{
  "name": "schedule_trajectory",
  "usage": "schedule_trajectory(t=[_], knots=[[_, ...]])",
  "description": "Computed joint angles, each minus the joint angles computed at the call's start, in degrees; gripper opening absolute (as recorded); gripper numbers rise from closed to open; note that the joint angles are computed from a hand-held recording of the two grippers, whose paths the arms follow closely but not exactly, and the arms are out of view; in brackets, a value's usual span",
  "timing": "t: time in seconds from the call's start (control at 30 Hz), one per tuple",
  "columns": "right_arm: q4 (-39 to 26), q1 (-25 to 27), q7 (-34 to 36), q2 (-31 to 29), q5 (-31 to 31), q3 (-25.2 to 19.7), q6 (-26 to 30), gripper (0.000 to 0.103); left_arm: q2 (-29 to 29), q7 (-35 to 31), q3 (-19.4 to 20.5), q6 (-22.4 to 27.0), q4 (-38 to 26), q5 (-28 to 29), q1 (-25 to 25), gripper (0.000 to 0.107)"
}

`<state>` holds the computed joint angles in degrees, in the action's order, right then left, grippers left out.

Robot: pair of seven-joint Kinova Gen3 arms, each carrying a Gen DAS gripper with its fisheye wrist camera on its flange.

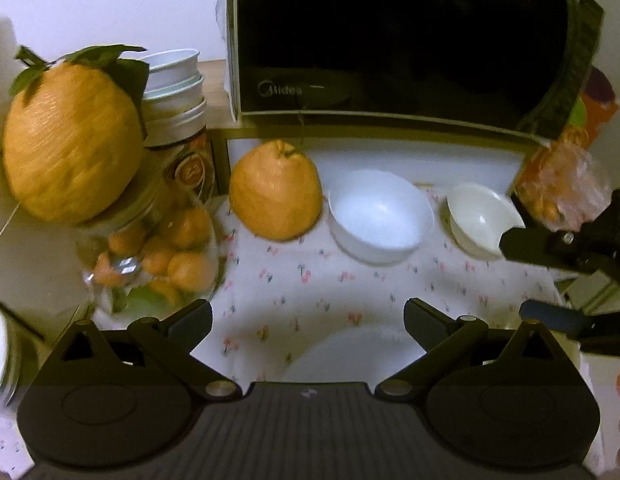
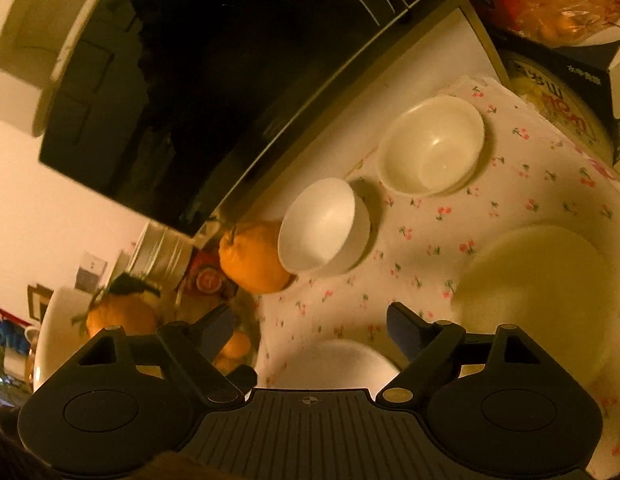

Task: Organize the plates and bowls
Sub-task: 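Move both tools to the rim of a white bowl by the microwave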

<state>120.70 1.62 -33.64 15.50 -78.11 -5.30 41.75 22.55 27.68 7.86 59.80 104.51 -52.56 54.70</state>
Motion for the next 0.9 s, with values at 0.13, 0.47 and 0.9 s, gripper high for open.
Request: schedule_trajectory(t=[0.13,0.47,0.9], knots=[[-2.67,-0.87,-1.71,3.36,-1.46,-0.71,-1.71,0.085,0.45,4.88,-2.06,-3.8,1.88,-4.55,-0.84,0.092],[-8.05,-0.93,-5.35,10.25,-2.37,-3.61,-5.04,0.077,1.58,16.24,-5.42,-18.0,6.08,-13.85,-6.05,0.06],[-9.4,-2.09,-2.45,13.72,-5.7,-6.98,-11.85,0.033,4.66,17.27,-8.23,-22.09,4.81,-17.28,-7.22,0.035]])
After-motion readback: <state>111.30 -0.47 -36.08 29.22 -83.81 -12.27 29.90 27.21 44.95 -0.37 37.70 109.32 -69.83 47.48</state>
